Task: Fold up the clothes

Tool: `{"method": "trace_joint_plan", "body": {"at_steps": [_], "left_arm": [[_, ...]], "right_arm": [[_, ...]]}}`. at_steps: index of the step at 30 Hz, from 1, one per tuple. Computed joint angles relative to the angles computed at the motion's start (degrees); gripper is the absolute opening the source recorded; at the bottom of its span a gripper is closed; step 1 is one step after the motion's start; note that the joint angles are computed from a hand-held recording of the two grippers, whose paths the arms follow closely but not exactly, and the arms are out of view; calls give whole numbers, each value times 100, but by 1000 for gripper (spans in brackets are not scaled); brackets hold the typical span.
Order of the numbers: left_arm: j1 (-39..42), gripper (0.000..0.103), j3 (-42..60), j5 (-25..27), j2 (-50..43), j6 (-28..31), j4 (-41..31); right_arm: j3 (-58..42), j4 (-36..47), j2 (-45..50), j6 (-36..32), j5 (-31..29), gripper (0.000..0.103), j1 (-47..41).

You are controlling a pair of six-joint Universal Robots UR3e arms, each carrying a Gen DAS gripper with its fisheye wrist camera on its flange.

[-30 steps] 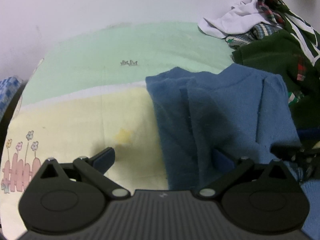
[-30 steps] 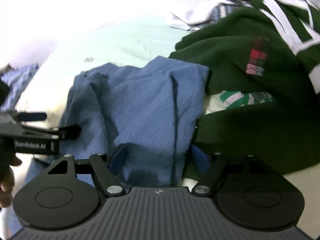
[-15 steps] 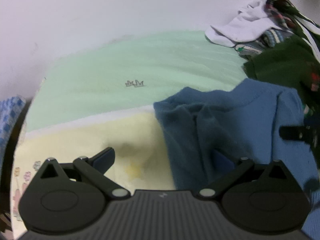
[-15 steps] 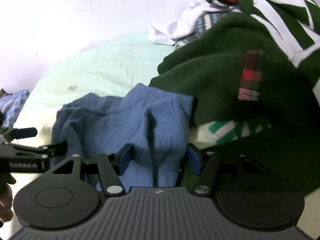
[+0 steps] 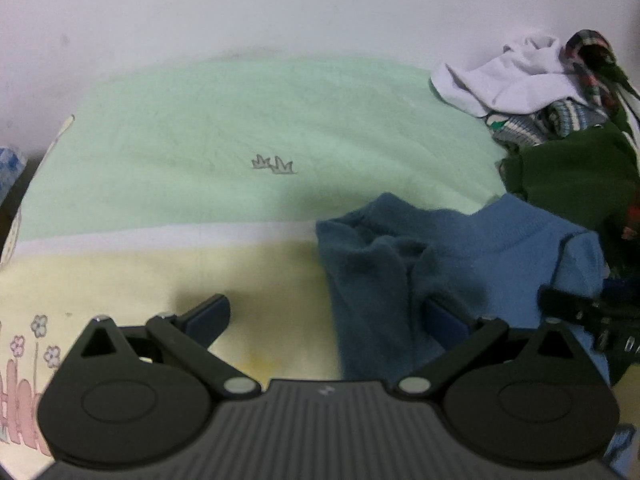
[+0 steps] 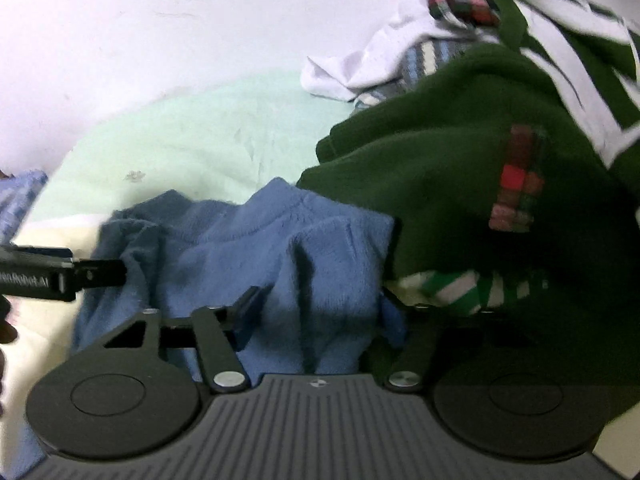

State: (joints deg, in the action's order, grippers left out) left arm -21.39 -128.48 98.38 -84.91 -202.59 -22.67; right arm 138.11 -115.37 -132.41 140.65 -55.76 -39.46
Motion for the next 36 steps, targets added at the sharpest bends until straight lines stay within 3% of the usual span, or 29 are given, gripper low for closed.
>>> {"method": "trace_joint_plan", "body": {"at_steps": [6,7,13,16,18,22,26,30,36], "left_arm": [[112,102,-16,-119,-46,53,19],[99,102,27,-111,-120,-3,56],[-19,103,215,16,-462,62,266],[28,102,74,-43,-421,137,457],[17,102,-66,-29,-408,203,674],[38,103,25,-41,-469,213,633],[84,103,161,-108,-506,293,470],[67,102,225,-96,-513,309,362],[-163,97,184,196,-560,24,530]], "right_arm": [[-486,1829,-40,-1277,578,58,-979],[-475,1831,-70,-1305,579,53,-984],[-118,373,-120,-577,191,38,-119],[-36,-61,-42,-354,71,39,121],[-55,-23,13,-273,137,42,22],[-59,147,127,-194,420,58,-234],[65,-541,274,157,161,63,207],[195,-1437,436,478,-440,43,774],[-25,-307,129,-183,-58,30,184]]}}
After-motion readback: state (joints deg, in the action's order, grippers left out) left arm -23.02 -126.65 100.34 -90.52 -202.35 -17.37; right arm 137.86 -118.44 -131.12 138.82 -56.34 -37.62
